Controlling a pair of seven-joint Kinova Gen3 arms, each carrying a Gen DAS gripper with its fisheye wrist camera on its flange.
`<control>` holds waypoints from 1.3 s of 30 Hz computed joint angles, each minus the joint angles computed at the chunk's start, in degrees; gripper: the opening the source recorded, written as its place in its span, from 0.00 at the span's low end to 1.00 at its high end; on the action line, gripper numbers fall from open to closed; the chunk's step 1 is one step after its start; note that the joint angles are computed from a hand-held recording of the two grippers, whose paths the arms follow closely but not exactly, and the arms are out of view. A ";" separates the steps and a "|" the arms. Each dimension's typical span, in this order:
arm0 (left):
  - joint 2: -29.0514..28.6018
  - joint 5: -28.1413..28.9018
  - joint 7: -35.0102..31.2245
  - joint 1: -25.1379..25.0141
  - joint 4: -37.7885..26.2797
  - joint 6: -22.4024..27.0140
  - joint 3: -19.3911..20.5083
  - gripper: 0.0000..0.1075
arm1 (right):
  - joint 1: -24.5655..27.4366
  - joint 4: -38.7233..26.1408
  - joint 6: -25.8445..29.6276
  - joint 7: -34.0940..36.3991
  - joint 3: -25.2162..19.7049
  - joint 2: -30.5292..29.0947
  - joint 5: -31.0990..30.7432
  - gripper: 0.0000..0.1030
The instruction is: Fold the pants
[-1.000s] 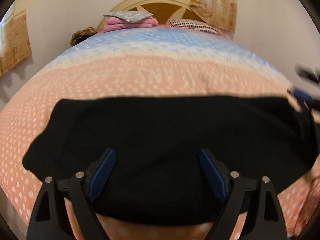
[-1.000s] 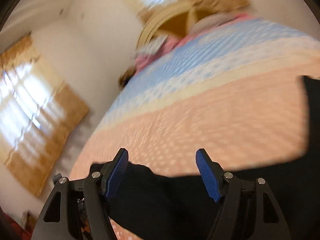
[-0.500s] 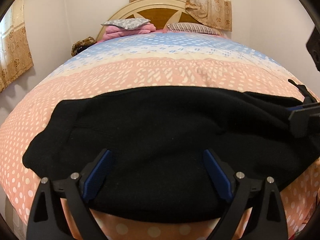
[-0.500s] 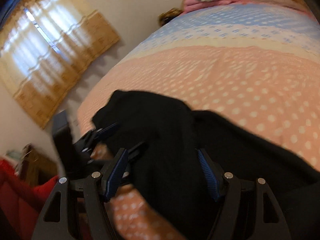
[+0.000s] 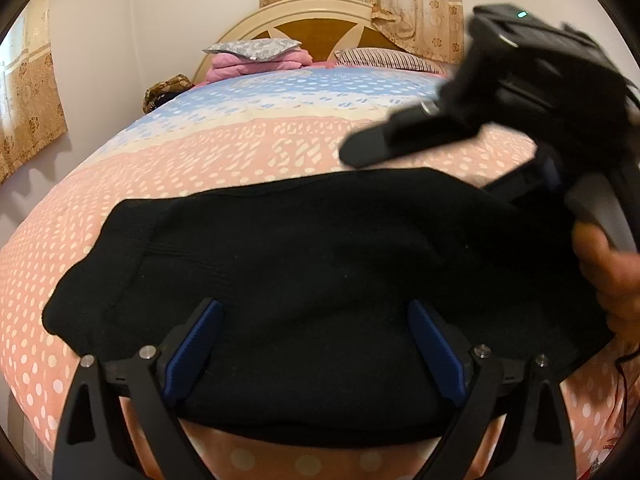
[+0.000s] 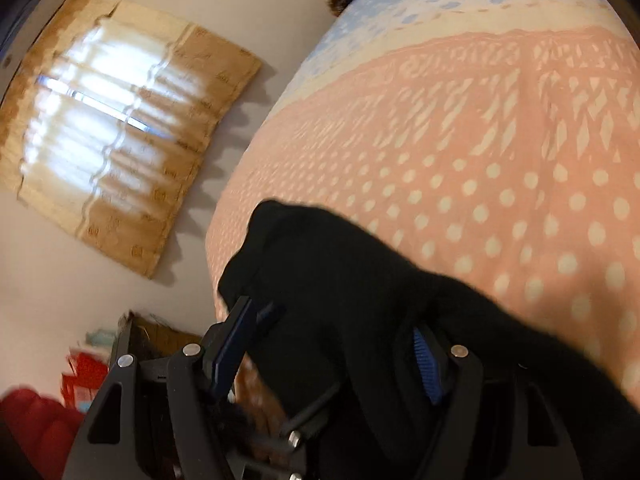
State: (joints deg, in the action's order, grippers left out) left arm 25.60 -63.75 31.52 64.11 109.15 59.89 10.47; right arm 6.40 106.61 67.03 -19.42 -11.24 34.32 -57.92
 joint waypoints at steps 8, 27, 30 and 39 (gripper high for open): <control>0.12 -0.18 0.33 0.02 -0.02 0.16 0.06 0.91 | 6.24 0.24 -2.84 -4.91 -7.30 2.06 -1.53 0.70; 0.03 -0.29 0.08 -0.15 0.19 -0.32 -0.03 0.92 | 2.08 -3.78 -3.49 -3.94 9.82 -7.85 -2.58 0.51; 0.11 -0.29 0.15 -0.13 0.15 -0.25 -0.03 0.92 | 5.91 2.45 -5.76 3.05 7.32 -12.97 -7.15 0.51; -2.82 0.97 -4.09 -0.17 0.32 2.12 1.19 0.91 | -7.68 14.42 -23.18 10.81 7.52 -16.24 -4.36 0.25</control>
State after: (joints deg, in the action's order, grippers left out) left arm 22.78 -62.78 27.43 63.95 109.47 62.01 11.66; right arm -1.28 121.03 43.85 -8.62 -3.73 18.08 -62.28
